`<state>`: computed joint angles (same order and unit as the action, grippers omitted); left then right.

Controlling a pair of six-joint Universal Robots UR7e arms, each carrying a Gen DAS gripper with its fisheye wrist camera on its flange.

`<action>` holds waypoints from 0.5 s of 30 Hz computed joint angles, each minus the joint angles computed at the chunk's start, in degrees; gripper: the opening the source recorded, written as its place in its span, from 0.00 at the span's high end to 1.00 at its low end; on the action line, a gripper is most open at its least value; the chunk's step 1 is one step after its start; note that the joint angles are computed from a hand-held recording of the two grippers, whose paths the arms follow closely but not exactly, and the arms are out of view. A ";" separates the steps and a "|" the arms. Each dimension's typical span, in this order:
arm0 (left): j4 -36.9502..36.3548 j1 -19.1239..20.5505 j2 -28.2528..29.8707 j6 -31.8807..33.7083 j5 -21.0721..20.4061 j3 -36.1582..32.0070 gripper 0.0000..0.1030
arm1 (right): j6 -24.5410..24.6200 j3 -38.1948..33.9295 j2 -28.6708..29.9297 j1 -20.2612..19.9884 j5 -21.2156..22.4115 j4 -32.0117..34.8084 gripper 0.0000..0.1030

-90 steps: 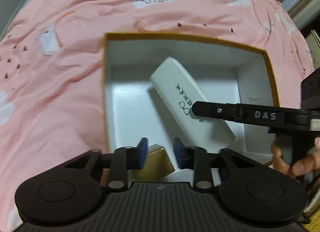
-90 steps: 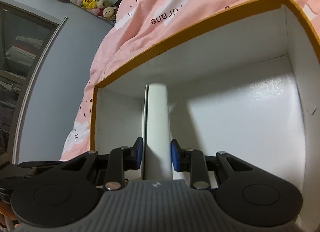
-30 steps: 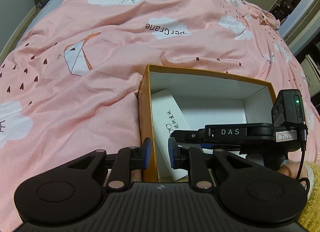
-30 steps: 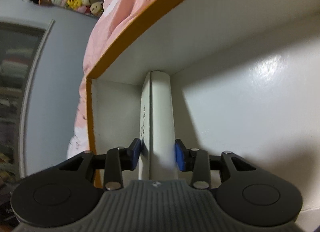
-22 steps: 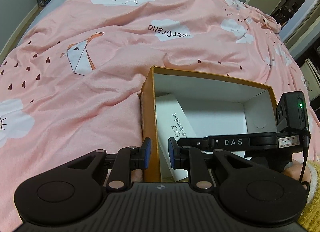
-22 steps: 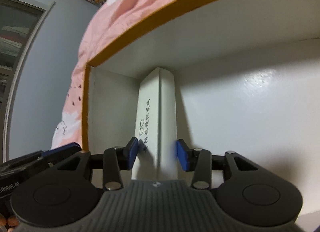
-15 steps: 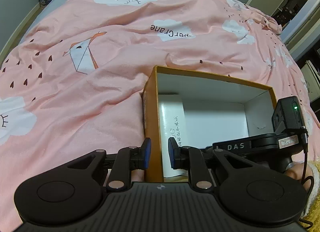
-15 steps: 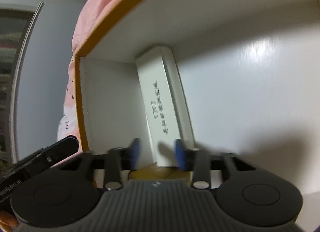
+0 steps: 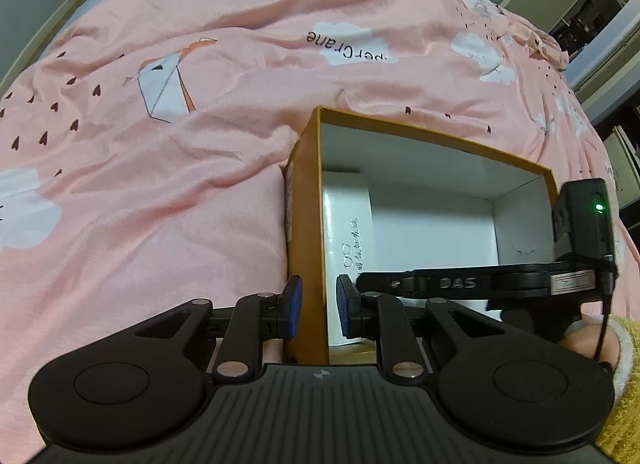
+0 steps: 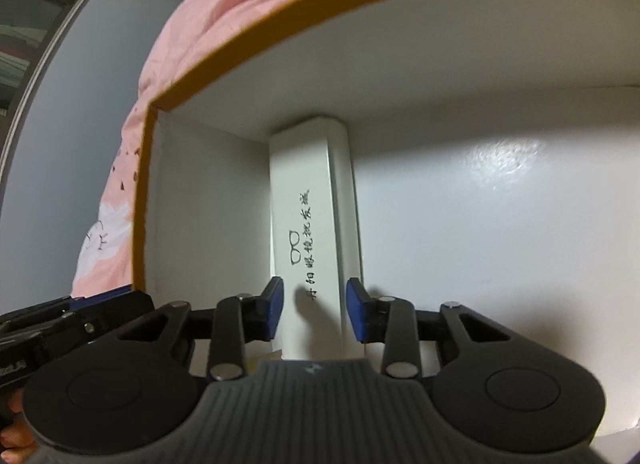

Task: Organize objects
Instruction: 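Lower the white case into the shoebox and open the right gripper while the left gripper releases the gold box, then move both grippers back to the pile and grasp the pink pouch with the left gripper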

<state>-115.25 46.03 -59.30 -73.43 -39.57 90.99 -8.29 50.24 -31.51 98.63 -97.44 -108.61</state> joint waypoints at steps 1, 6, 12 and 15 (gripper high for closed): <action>0.45 0.02 0.24 0.20 -0.18 -0.33 0.79 | -0.42 2.21 -0.90 0.16 -0.62 -1.34 0.73; 2.31 -0.01 1.23 1.02 -0.31 -1.65 0.85 | -2.55 2.00 0.17 0.50 -0.45 -1.20 0.83; 3.31 -0.01 1.52 1.16 -0.17 -2.12 0.85 | -10.21 3.58 0.23 1.83 -3.18 -5.52 0.83; 2.98 -0.07 1.44 0.98 0.09 -1.87 0.85 | -10.67 3.28 0.40 1.75 -3.06 -5.06 0.83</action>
